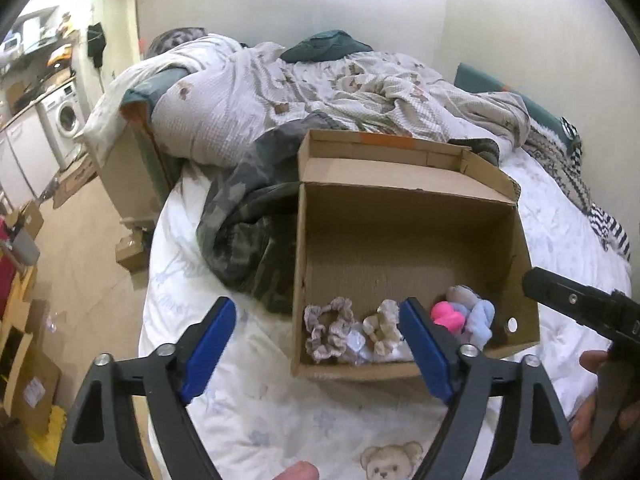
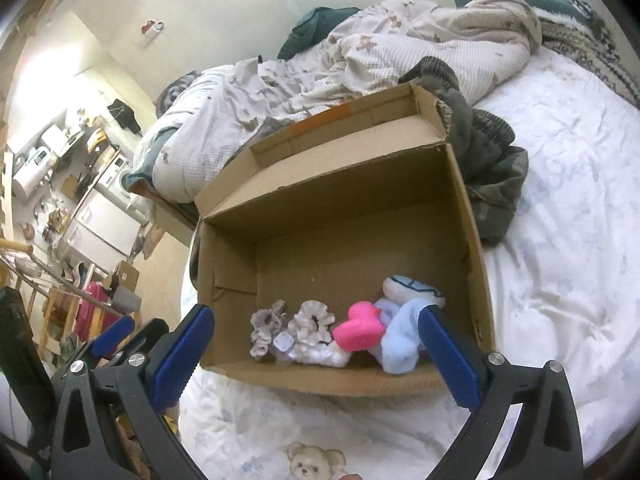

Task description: Organize soft objects

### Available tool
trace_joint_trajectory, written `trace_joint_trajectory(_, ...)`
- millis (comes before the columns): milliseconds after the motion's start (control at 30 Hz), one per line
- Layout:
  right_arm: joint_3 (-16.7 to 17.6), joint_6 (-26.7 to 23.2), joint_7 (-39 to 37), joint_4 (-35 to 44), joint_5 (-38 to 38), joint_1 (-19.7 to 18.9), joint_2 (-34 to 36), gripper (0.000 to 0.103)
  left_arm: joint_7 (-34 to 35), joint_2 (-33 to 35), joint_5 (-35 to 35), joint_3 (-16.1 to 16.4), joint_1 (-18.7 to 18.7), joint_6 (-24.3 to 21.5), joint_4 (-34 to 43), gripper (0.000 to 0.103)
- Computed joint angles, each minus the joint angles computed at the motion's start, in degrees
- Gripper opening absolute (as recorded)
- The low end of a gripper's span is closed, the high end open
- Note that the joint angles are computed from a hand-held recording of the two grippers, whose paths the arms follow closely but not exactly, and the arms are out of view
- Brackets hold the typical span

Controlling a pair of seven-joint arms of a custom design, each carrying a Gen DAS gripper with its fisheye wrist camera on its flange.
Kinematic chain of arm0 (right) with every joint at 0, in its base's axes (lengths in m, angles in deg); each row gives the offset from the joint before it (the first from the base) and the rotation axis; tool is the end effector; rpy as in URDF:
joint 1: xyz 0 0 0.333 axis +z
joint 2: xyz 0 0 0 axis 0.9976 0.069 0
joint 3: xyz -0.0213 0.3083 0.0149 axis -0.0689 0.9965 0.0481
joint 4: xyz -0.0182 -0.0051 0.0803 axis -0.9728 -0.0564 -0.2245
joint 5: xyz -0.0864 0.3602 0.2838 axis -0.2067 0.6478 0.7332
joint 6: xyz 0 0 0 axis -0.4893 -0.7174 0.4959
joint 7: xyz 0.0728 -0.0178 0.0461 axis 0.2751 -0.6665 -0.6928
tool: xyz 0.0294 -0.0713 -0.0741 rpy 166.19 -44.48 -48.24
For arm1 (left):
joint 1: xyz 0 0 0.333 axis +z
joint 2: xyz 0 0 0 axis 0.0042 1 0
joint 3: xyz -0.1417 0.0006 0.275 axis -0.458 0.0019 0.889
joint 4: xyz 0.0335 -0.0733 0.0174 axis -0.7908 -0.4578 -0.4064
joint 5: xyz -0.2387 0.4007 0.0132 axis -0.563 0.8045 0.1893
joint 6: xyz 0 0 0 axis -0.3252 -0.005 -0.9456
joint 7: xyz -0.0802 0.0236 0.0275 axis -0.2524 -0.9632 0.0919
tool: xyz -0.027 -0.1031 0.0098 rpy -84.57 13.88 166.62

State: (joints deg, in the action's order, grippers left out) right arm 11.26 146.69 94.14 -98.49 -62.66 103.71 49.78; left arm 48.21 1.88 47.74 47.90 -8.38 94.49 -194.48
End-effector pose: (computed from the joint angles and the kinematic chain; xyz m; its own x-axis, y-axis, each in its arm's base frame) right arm 0.4607 0.1288 0.5583 -0.1748 -0.8749 -0.4516 -0.7310 0.4226 -0.5357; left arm 0.4980 -0.2291 0.5845 -0.2442 -0.9689 0.0393 -0.7323 0.1576 -0.6625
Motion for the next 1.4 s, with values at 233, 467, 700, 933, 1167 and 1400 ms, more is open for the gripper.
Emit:
trace_joint_trajectory(233,3.8,-2.0,2.1,-3.2,-5.4,-1.6,-5.5,0.103,1.9,-5.6,-1.4,0.8,-0.7,3.0,-4.7,0.103)
trace_joint_trajectory(467,8.4,-1.4,8.0,-7.9,-12.2,-4.3,-11.8,0.103,2.3,-10.8,-2.8,0.6,-1.1,2.3,-8.9,0.103)
trace_joint_trajectory(700,8.2,-1.7,12.0,-10.2,-14.9,-2.8,-13.3,0.103,3.1,-13.0,-1.2,-1.1,-0.8,4.1,-12.2,0.103)
trace_joint_trajectory(933,9.0,-2.7,12.5,-9.1,-18.3,-3.3,-11.2,0.103,1.3,-11.4,-1.1,-1.3,0.1,4.3,-11.5,0.103)
trace_joint_trajectory(1167,9.2,-2.9,13.6,-9.2,-19.5,-3.6,-11.0,0.103,1.8,-10.9,-2.2,-0.3,-0.9,4.2,-11.2,0.103)
trace_joint_trajectory(1400,9.2,-3.9,14.7,-9.1,-19.8,-3.5,-11.1,0.103,2.0,-10.7,-2.7,-0.4,-1.0,4.3,-11.0,0.103)
